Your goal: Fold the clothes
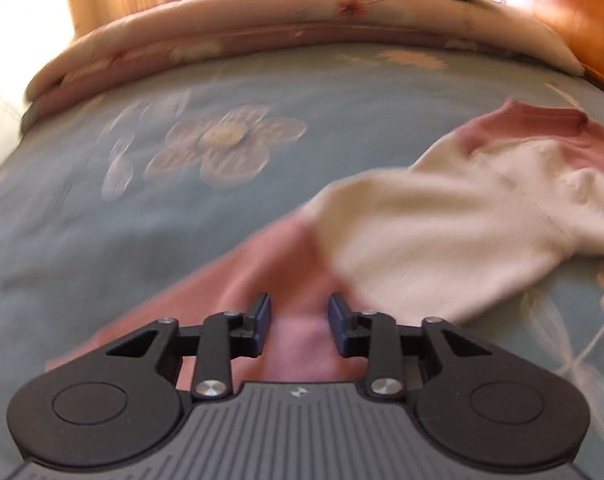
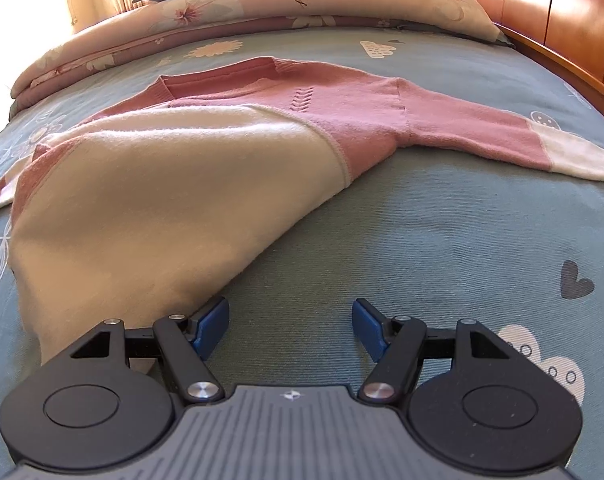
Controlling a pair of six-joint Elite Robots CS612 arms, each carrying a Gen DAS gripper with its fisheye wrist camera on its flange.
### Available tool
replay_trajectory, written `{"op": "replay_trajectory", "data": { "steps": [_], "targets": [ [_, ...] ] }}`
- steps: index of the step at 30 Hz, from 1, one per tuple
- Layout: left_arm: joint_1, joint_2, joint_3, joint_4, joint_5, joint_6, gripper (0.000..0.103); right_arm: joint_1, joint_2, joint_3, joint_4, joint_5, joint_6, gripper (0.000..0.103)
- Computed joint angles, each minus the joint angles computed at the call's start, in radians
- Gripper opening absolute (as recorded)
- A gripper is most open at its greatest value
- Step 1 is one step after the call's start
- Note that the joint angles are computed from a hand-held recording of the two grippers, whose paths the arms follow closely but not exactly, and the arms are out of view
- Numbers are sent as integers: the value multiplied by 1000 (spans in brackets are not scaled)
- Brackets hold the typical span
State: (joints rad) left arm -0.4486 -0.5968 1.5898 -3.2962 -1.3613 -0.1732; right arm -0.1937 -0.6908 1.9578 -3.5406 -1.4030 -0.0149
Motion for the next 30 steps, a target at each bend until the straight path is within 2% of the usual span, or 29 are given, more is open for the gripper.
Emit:
{"op": "replay_trajectory", "data": {
  "steps": [3, 5, 7, 10, 12, 14, 16, 19, 20, 22, 24, 27, 30],
  "targets": [
    [8, -37, 48, 39, 12, -62, 37, -2, -4, 6, -6, 5, 1, 72],
    [6, -56, 62, 62, 44, -71, 33, -5, -6, 11, -12, 5, 7, 72],
    [-1, -62, 61, 35, 68, -64, 35, -6, -7, 15, -18, 3, 15, 72],
    [5, -40, 16, -29, -15, -84, 40, -5, -7, 14, -20, 2, 34, 72],
    [5, -10, -34, -26, -54, -105, 41, -3, -7, 14, -18, 1, 37, 72],
    [3, 18, -81, 23, -50, -144, 44, 1, -8, 14, -16, -1, 32, 72],
    [-1, 38, -105, 80, 22, -194, 46, 3, -9, 14, -15, -11, 21, 72],
    [-10, 44, -103, 96, 169, -238, 46, -1, -10, 16, -16, -14, 16, 72],
    [-12, 40, -102, 105, 189, -242, 39, -4, -9, 15, -18, -16, 17, 73],
    [-14, 28, -100, 127, 213, -245, 39, -9, -4, 11, -13, -17, 19, 73],
    [-13, 22, -99, 74, 138, -212, 39, -12, 3, 6, -14, -16, 26, 73],
    [-21, 32, -138, 15, -15, -170, 47, -10, 15, -3, -26, -17, 24, 77],
    [-34, 74, -225, 9, -188, -155, 48, -3, 21, -10, -30, -28, 3, 81]
  ]
}}
